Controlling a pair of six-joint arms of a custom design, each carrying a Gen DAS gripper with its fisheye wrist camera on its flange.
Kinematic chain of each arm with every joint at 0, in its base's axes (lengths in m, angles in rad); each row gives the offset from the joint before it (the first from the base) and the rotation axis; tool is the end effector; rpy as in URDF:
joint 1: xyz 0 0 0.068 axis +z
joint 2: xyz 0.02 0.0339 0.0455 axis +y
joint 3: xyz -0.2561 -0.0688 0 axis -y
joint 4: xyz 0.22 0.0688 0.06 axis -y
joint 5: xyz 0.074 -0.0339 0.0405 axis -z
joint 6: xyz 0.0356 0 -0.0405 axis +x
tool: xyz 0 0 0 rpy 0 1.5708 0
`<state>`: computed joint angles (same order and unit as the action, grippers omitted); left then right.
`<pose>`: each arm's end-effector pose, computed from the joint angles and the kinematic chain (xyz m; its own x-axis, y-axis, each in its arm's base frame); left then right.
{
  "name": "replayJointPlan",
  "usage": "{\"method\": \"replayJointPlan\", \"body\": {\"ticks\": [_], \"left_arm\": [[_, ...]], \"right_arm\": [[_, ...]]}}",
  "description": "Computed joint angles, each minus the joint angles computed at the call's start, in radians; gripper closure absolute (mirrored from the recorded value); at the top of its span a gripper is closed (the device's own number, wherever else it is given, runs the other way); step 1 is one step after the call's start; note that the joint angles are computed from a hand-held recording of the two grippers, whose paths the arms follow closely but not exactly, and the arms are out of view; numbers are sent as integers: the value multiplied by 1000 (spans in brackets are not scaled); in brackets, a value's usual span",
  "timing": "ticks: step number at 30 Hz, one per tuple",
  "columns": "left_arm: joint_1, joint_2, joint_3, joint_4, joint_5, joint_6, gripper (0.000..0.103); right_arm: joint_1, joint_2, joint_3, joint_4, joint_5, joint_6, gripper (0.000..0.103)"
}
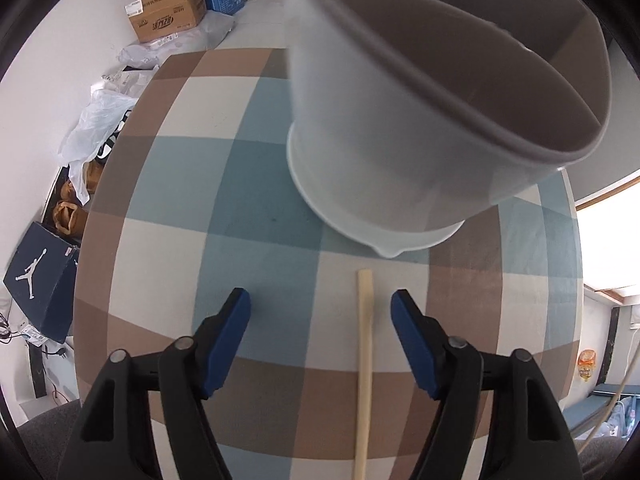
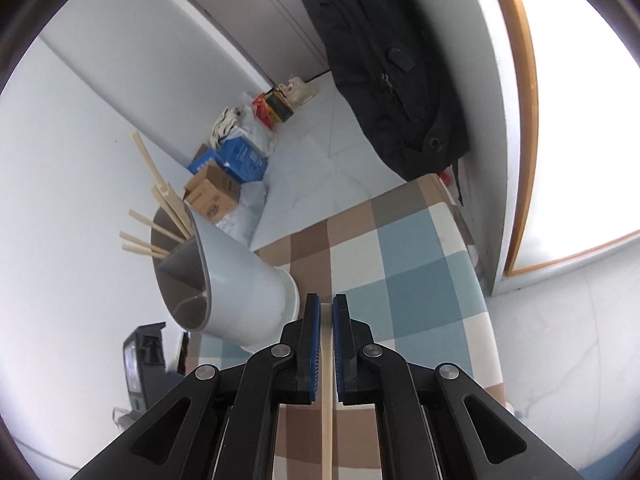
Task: Organize utensils
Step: 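Close the left gripper on the last chopstick while the right gripper holds its chopstick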
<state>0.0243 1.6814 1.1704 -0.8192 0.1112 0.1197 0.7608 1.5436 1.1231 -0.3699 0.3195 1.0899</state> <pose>0.2956 0.0032 0.2066 -0.9637 0.0953 -0.2494 0.1182 0.9899 -0.0785 0.2353 0.2085 0.2579 -0.6766 0.5181 -0.5233 0.2276 0.8230 0.5205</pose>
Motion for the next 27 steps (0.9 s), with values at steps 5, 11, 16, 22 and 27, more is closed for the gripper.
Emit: {"method": "replayJointPlan", "body": {"ticks": [5, 11, 16, 22, 27], "left_arm": [[-60, -9, -30, 42, -70, -47, 52], [-69, -27, -62, 93, -53, -57, 96], [-20, -40, -96, 150, 34, -39, 101], [81, -153, -146, 189, 137, -2, 101], [172, -301, -173, 189, 240, 52, 101]], "right_arm": [[14, -37, -17, 2, 42, 25, 98], [32, -60, -20, -7, 93, 36, 97], [49, -48, -6, -16, 119, 36, 98], [64, -34, 12, -16, 149, 28, 97], [85, -37, 6, 21, 191, 8, 97]]}}
